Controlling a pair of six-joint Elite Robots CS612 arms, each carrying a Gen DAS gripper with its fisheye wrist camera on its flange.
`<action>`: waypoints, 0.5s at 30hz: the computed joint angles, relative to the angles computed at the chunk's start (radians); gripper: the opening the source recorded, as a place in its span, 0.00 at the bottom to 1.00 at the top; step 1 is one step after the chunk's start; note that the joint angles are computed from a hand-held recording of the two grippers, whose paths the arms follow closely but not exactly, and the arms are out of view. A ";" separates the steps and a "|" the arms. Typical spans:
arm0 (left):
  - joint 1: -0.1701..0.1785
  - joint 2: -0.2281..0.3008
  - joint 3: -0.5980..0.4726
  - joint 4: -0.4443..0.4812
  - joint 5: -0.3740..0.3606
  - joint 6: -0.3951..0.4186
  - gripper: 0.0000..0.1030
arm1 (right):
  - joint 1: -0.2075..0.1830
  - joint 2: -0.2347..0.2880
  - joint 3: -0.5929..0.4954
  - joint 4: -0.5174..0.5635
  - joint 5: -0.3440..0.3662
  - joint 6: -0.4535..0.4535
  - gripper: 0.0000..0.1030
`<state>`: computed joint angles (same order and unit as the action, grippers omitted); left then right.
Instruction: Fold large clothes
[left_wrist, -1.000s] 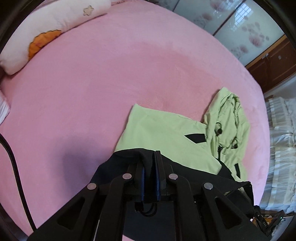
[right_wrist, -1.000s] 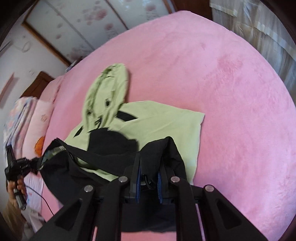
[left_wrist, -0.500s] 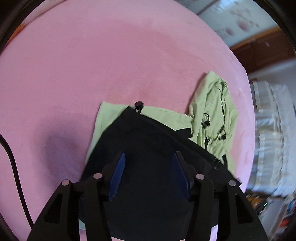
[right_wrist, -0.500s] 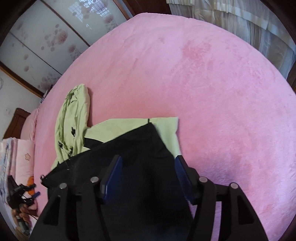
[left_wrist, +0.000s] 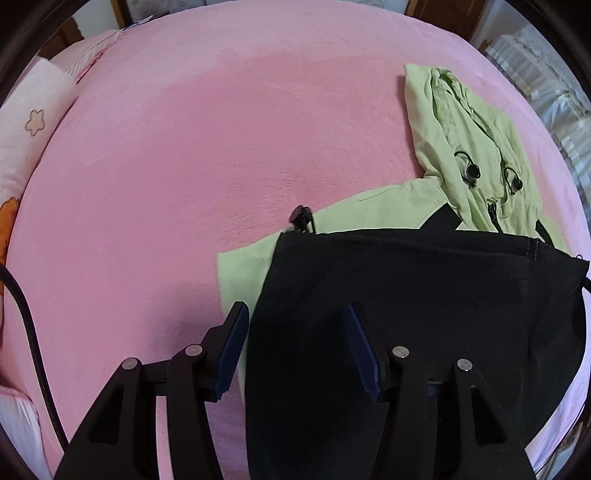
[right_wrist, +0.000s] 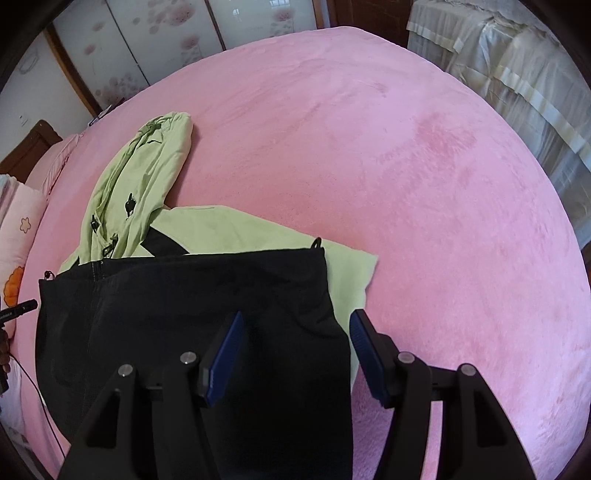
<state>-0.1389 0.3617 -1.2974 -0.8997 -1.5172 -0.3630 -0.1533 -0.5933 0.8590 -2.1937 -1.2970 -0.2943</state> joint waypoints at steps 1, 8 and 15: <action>0.000 -0.002 0.011 -0.005 -0.003 0.013 0.52 | 0.000 0.006 -0.009 0.003 0.000 0.000 0.58; -0.012 -0.006 0.073 -0.036 0.019 0.082 0.52 | -0.003 0.047 -0.065 0.030 0.028 0.010 0.58; -0.017 0.014 0.061 -0.063 0.100 -0.021 0.06 | 0.004 0.075 -0.095 0.037 0.044 0.005 0.54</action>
